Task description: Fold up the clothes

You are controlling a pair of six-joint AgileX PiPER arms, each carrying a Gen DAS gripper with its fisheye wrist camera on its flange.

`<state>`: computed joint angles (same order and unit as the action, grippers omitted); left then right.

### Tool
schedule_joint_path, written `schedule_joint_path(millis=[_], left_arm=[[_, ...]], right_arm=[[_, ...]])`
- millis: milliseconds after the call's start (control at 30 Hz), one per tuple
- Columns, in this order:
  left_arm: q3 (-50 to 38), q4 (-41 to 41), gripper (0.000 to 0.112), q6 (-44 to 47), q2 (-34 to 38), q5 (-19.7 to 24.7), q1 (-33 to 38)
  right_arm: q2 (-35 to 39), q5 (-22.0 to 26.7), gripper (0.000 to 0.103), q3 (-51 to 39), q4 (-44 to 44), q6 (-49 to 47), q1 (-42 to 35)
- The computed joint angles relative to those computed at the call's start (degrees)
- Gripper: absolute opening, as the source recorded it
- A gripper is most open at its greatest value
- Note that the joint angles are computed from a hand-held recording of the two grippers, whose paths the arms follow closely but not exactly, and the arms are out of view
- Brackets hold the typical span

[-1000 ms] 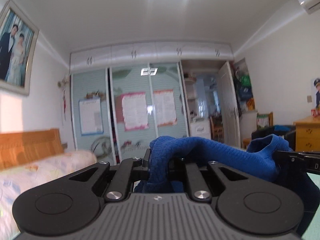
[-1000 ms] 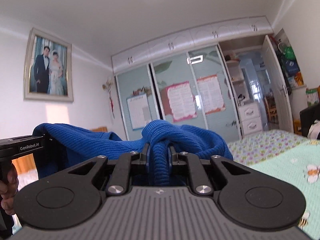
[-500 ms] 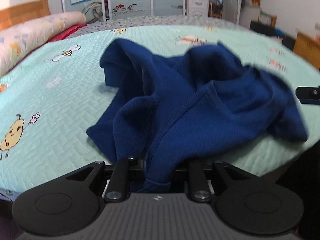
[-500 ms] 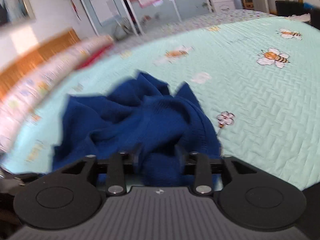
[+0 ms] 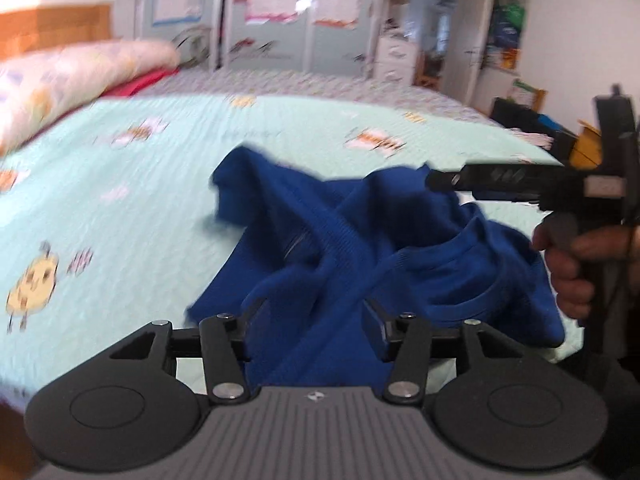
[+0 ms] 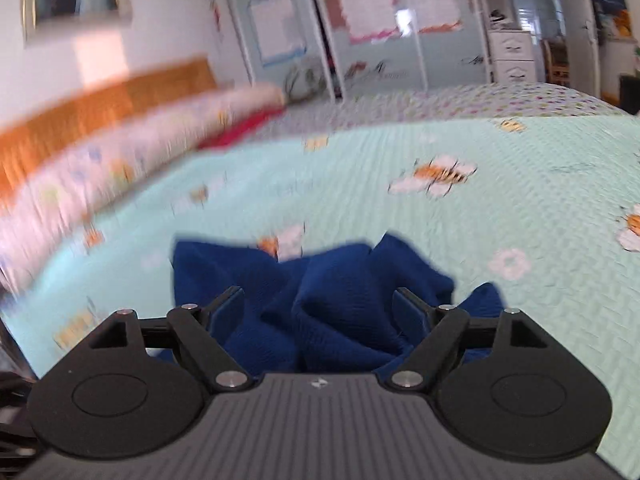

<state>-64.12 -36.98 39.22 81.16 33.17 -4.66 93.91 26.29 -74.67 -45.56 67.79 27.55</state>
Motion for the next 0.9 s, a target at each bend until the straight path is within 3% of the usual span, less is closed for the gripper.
schedule_joint_path(millis=[100,133,200,233,300,400,433,500,533,633,733,833,900], left_arm=[[0.3,-0.9,0.053,0.5,-0.3,1.5,1.8],[0.3,-0.7,0.053,0.6,-0.4,1.7,1.9],[-0.2,0.4,0.054,-0.5,-0.1,1.7,1.8],[-0.5,0.7,0.054,-1.1,0.1,1.8,1.7],[-0.6,0.0,0.054,-0.6,0.1,1.9,1.9],[-0.8,-2.6,0.053,1.4,-0.3,2.1,2.2],[-0.8,-3.7,0.053,2.3,-0.5,2.1,2.3],[-0.7,-8.4,0.054,5.6,-1.0,1.8,3.1],[-1.0,-12.0,0.054,8.1,-0.8,2.4,3.8],[-2.6,-18.7,0.058,13.1,0.9,4.4,4.1],[-5.0,-14.3,0.061,11.4,3.9,2.7,0.0],[-8.8,-6.2,0.062,1.9,8.8,3.4,-3.2],[-12.6,-4.5,0.062,-4.1,12.6,6.6,-3.5]], right_arm=[[7.7,5.3,0.078,-7.1,3.0,-5.2,0.9],[8.9,6.5,0.073,-8.0,4.1,-6.2,0.4],[11.3,8.3,0.035,-10.6,9.1,-10.4,-1.3],[11.2,7.5,0.012,-10.7,12.1,-11.3,-2.6],[7.2,1.6,0.011,-5.7,11.3,-6.5,-4.4],[-5.8,-11.6,0.011,7.0,-2.3,10.2,-6.1],[-10.8,-13.6,0.011,10.7,-8.1,15.9,-6.0],[-19.2,-13.7,0.011,16.4,-19.5,27.0,-4.7],[-22.2,-11.4,0.011,18.8,-23.9,31.7,-3.3],[-27.4,-6.6,0.011,24.5,-23.1,33.9,-1.5],[-27.8,-4.0,0.011,28.4,-14.9,30.3,-1.6],[-27.9,-2.6,0.011,32.4,-18.9,38.3,1.7],[-27.0,-1.9,0.012,32.6,-19.1,38.5,3.4]])
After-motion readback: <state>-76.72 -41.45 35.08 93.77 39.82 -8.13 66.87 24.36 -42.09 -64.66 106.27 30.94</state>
